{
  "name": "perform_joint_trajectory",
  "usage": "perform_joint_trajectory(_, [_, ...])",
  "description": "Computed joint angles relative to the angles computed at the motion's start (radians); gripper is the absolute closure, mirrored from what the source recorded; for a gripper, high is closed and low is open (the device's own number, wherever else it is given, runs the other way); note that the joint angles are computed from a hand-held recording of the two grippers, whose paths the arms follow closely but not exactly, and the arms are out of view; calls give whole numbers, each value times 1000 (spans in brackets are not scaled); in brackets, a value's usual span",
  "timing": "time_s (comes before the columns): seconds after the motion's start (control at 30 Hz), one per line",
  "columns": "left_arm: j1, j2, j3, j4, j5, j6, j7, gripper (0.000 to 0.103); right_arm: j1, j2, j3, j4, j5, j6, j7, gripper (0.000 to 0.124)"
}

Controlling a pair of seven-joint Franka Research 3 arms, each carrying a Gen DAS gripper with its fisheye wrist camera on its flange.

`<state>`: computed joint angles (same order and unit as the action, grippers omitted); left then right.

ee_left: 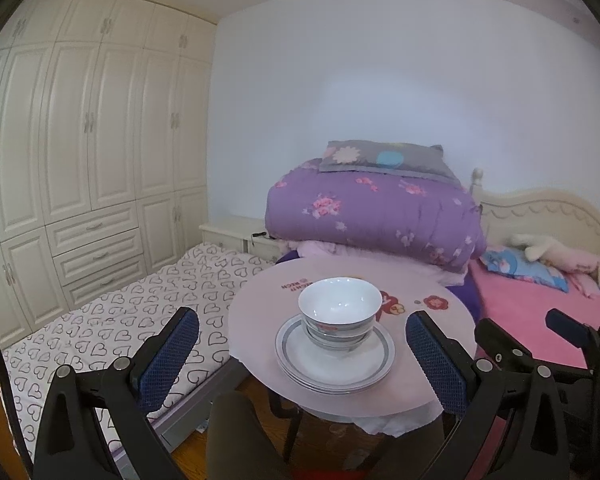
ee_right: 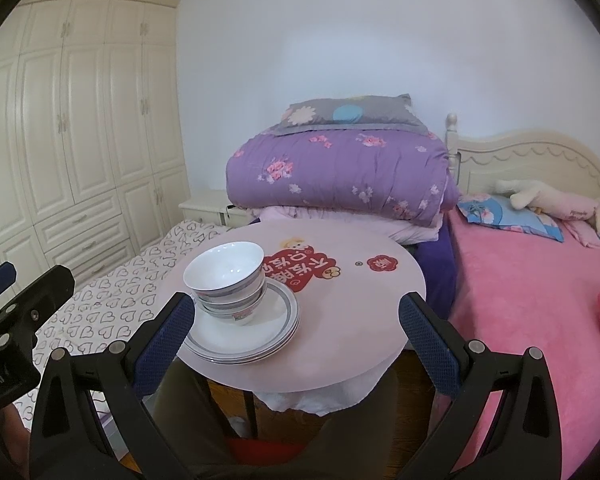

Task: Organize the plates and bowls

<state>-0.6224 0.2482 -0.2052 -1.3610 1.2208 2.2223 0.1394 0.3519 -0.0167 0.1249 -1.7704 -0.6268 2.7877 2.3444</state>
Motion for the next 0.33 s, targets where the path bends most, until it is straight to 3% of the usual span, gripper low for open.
perform_joint_trajectory(0.33, [4,4,6,2,-3,31,-2,1,1,-1,1,-1,4,-3,-6,21])
